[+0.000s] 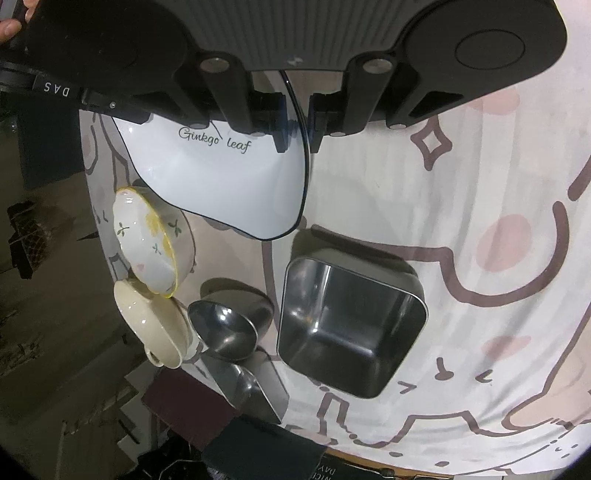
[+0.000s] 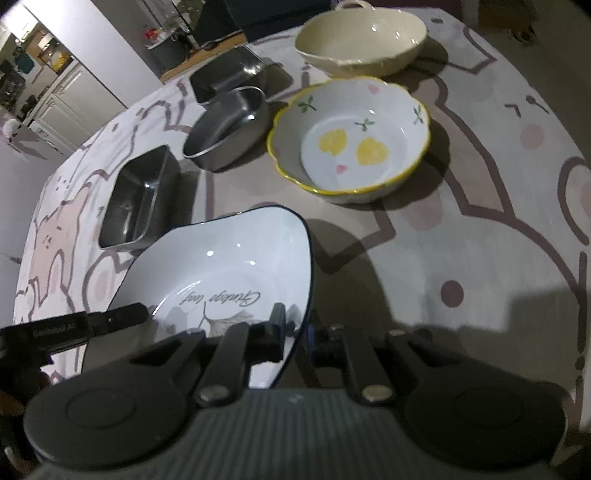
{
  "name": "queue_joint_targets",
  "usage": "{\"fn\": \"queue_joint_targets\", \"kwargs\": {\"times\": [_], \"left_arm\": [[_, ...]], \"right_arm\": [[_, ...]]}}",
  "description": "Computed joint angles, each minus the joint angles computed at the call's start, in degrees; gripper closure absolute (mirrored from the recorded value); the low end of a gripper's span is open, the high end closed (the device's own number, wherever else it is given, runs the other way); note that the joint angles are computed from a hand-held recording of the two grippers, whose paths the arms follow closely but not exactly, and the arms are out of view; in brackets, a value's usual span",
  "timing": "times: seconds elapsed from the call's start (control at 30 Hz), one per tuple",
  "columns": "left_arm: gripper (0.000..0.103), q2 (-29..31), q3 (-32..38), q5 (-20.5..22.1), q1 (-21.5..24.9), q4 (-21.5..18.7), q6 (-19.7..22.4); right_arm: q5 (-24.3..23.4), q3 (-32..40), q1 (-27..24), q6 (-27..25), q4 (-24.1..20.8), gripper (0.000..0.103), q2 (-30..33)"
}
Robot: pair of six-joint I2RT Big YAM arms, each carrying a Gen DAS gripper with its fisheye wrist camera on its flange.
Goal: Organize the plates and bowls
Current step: 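Lift the white plate with the right gripper and carry it aside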
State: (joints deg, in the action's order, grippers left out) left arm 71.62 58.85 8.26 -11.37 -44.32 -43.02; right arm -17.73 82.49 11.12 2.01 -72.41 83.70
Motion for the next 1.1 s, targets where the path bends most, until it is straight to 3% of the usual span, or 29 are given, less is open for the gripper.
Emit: {"fn": "queue_joint_targets", "kwargs": {"times": [0.63,1.1], "left_arm": [[0.091,1.49,0.42,0.87,0.57,-0.96,-0.19],[0.092,1.10,0.18,-0.13,0.46,-2.69,2.80]], "right_arm": [[1.14,0.86,0.11,-0.02,-1.55,0.088,2.07],[3.54,0.84,1.29,-1.45,-4.14,0.086,2.66]]}}
